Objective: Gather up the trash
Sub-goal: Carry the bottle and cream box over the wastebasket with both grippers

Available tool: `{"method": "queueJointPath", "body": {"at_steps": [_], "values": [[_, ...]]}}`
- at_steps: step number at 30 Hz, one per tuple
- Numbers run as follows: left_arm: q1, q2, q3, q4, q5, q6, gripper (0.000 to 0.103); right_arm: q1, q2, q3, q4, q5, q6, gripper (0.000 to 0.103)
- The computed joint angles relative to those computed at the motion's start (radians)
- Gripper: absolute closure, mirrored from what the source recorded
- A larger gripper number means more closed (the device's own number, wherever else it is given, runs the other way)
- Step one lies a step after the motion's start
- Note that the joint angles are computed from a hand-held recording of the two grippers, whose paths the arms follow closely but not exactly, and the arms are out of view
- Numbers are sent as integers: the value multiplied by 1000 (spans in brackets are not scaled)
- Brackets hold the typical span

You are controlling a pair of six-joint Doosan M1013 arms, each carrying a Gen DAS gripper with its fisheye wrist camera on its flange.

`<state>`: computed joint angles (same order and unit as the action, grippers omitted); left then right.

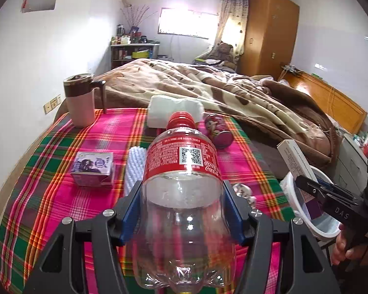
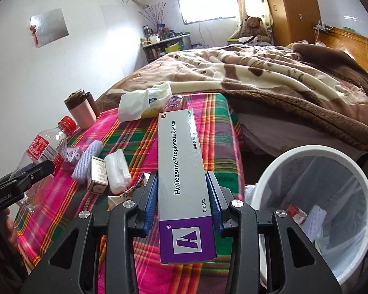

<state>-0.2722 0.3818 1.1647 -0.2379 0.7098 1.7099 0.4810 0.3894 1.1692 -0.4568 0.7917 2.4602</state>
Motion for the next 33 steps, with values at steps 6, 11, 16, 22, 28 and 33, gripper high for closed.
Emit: {"method": "queueJointPath", "body": {"at_steps": [6,11,16,22,28,33], "values": [[-22,-18,17,-74,-14,97,39,9,-40,47,-87,-2,96,64],[-44,-28,26,-134,-16,174,39,15,-69,83,-165,25,190,64],[-67,-29,25,-177,-9,232,39,15,-95,118,-215,47,268,64],[-95,-22,14,-218,9,291,39,17,-117,150,-269,92,342,64],[-129,-3,-8,-258,40,336,39,8,-144,189,-294,138,392,64],[-154,19,-35,-273,79,352,39,-10,-157,213,-282,169,426,64]]}}
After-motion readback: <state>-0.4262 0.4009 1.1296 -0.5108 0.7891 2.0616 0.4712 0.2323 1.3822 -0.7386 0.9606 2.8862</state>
